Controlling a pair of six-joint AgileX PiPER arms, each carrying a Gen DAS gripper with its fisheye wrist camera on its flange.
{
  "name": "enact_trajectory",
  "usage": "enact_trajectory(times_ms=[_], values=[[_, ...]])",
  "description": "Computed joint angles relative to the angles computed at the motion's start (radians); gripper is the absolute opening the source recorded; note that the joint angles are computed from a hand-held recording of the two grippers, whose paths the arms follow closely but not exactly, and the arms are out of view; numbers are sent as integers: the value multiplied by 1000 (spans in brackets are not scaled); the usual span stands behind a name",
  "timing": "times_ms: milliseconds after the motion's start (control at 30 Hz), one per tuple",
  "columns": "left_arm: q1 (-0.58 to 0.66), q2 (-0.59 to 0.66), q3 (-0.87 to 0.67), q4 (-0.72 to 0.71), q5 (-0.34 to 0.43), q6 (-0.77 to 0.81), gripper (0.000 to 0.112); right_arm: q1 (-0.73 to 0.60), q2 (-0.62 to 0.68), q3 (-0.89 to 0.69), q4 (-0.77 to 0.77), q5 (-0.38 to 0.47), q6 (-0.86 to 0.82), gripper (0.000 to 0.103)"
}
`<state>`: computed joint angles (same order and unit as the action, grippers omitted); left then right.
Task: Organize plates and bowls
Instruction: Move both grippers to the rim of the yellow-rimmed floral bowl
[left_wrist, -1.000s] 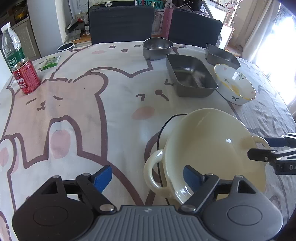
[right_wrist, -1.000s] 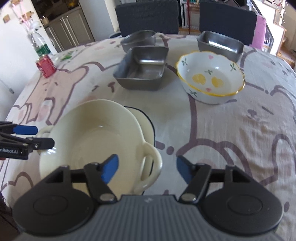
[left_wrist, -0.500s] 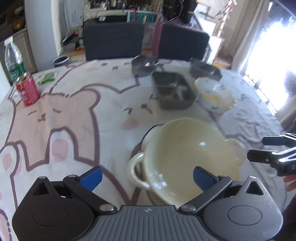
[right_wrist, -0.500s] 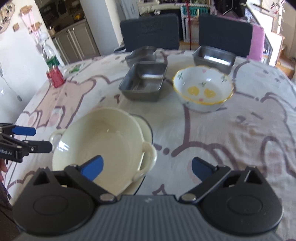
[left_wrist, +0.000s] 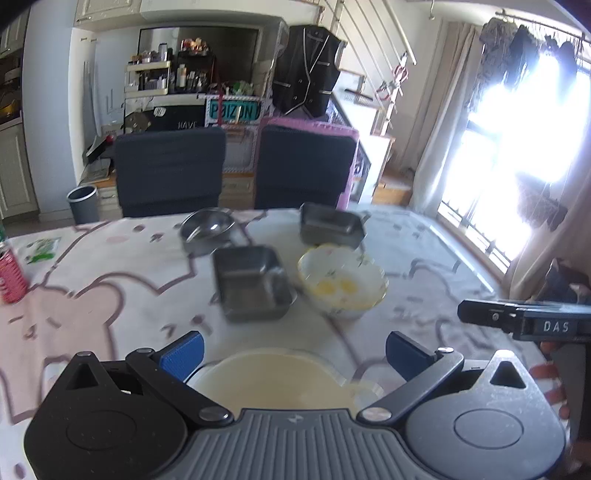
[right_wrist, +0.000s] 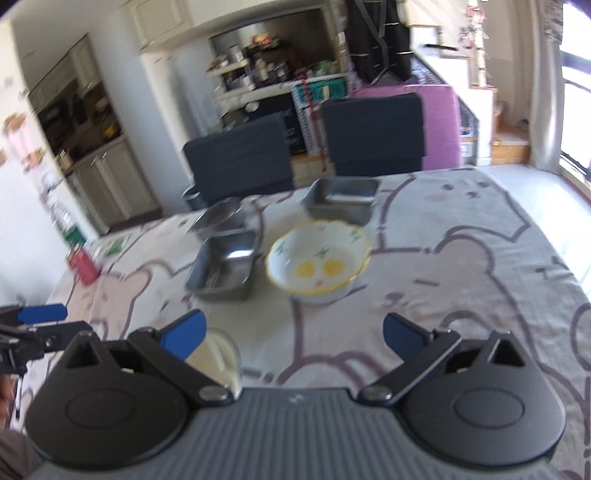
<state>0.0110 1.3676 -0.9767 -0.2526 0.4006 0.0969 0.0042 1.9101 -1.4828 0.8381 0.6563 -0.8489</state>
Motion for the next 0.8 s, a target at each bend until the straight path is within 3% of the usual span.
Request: enact_trajectory(times_ms=[300,433,567,633,800], values=[[-52,237,-163,-239,-95,50,101,-12,148,-185,-171,-76,268,103],[-41,331,-228,-373,-92,83,88,3,249,-305,-256,-71,405,103],[-28,420,-297,-459,-75,99,74,2,385,-509,-287,23,563,98],[-28,457,-330,-430,-66,55,70,4,455,-612,-306,70,649,87],[-35,545,-409,-359,-46,-36,63,24,648,-920,-358,226,785,72]])
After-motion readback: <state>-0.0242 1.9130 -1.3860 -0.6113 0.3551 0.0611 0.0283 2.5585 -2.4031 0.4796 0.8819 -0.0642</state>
